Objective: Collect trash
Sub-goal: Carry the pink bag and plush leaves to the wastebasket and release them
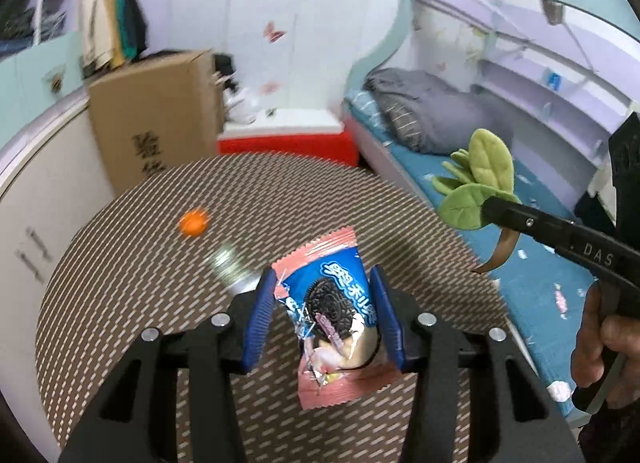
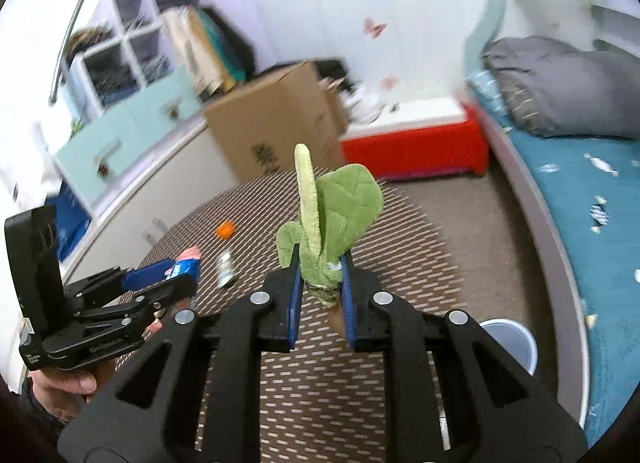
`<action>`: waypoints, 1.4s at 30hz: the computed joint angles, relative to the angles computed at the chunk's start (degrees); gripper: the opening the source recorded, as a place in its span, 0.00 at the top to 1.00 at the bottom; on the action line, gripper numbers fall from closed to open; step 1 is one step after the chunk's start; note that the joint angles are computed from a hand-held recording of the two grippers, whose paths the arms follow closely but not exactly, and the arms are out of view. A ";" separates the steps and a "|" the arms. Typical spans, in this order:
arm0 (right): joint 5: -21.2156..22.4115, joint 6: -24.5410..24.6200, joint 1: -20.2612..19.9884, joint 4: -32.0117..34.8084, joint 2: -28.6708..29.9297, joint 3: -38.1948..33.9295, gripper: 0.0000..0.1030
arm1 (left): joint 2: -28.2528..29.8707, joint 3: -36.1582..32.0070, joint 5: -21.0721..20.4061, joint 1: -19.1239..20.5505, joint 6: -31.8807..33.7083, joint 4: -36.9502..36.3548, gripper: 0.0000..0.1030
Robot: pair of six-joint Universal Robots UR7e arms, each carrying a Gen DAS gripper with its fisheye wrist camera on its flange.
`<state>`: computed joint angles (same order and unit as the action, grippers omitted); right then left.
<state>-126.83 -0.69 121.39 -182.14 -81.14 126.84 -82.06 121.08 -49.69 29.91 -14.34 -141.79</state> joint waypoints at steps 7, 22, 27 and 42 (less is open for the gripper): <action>-4.91 1.80 -4.34 0.25 -12.68 5.03 0.84 | 9.86 -4.97 -5.44 -3.70 5.19 -7.01 0.54; 16.31 3.97 -40.18 5.33 -22.25 14.57 0.81 | 29.00 -15.78 -12.54 -4.28 7.59 -7.69 0.54; 22.86 4.04 -49.02 4.96 -18.01 13.76 0.71 | 34.41 -19.85 -12.81 -2.59 7.37 -5.50 0.54; 29.54 4.71 -57.59 3.05 -28.32 18.24 0.18 | 47.65 -31.86 -13.59 -0.48 7.39 4.84 0.54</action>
